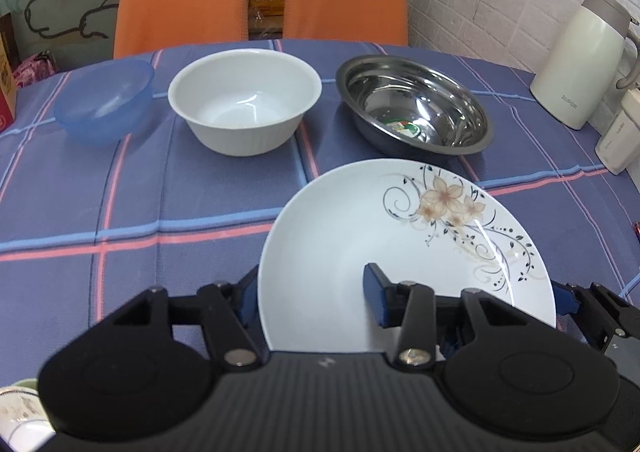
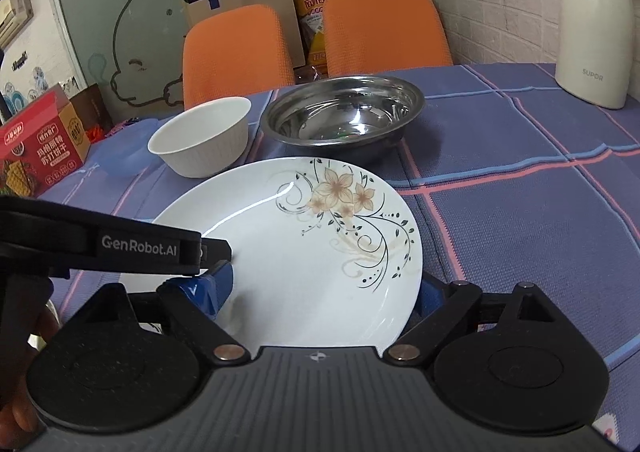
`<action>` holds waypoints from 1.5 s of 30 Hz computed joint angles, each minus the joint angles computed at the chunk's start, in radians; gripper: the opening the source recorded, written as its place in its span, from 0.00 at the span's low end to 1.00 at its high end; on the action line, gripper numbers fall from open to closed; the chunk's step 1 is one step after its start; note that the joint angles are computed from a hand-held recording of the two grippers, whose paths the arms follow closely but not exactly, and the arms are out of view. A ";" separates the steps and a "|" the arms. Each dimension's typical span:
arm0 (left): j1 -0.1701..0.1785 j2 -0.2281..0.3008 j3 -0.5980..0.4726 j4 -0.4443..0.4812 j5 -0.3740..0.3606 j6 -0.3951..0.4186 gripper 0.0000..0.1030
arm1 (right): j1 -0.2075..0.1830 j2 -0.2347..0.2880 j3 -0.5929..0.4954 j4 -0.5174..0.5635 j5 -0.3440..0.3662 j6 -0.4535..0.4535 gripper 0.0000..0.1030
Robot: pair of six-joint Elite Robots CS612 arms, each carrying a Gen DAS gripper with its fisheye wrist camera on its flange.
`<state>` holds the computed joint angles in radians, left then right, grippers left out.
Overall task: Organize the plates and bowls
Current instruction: 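Carry the floral plate with both tools over the plate stack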
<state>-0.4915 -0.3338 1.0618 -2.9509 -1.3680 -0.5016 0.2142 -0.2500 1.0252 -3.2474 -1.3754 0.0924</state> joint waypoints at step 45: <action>-0.002 -0.247 0.657 -0.493 0.242 -0.130 0.35 | 0.148 -0.095 0.232 -0.241 0.068 -0.088 0.77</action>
